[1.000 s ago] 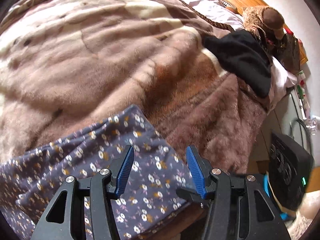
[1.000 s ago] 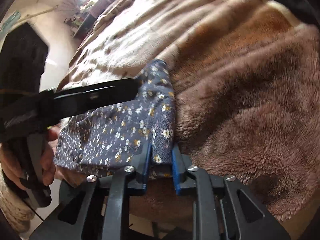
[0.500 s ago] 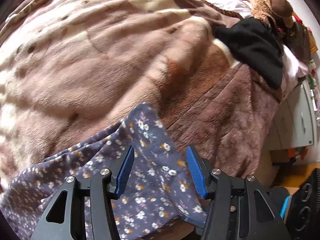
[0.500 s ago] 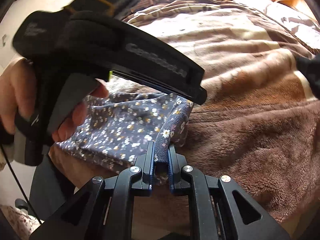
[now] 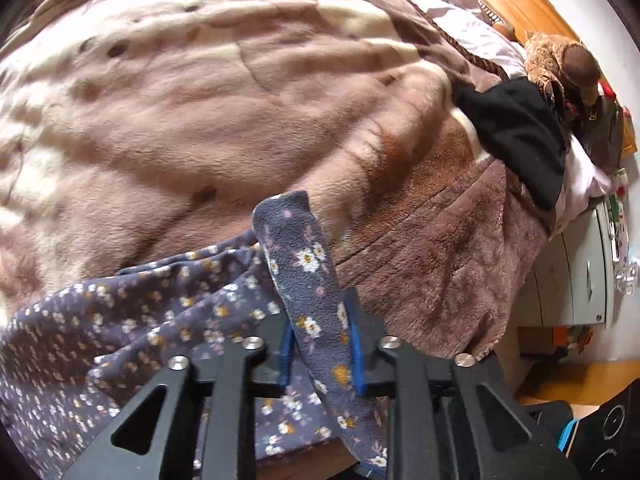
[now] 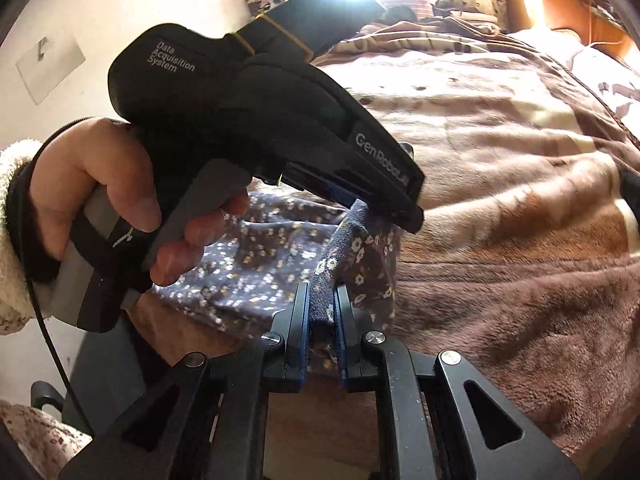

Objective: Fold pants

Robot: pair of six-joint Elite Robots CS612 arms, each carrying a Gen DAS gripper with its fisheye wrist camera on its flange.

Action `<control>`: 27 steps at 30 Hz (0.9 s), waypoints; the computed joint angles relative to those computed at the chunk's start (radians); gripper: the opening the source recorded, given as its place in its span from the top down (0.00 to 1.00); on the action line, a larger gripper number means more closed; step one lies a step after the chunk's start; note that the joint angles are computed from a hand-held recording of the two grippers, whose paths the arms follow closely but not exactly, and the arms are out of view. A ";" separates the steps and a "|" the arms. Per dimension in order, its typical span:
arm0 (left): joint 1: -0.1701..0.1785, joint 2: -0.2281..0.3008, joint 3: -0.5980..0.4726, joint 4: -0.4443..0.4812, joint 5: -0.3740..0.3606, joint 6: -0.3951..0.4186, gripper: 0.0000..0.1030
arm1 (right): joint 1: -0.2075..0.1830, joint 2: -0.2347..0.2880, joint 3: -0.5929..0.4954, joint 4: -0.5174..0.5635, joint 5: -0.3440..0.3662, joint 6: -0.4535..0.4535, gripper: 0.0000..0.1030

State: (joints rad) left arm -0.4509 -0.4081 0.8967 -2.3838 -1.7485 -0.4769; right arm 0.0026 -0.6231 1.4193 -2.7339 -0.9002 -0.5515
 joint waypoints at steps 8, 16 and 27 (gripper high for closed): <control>0.024 -0.078 0.148 -0.154 -0.002 0.016 0.88 | 0.032 -0.022 0.010 0.002 0.011 -0.031 0.90; 0.055 -0.167 0.289 -0.306 0.000 -0.001 0.89 | 0.070 -0.043 0.009 -0.002 0.061 -0.063 0.90; 0.108 -0.296 0.502 -0.492 0.046 -0.036 0.89 | 0.124 -0.056 -0.015 0.062 0.175 -0.139 0.90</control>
State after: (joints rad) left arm -0.3426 -0.7041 1.3988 -2.8755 -1.7020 -0.5128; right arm 0.1264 -0.6789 1.4044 -2.6723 -0.7251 -0.6909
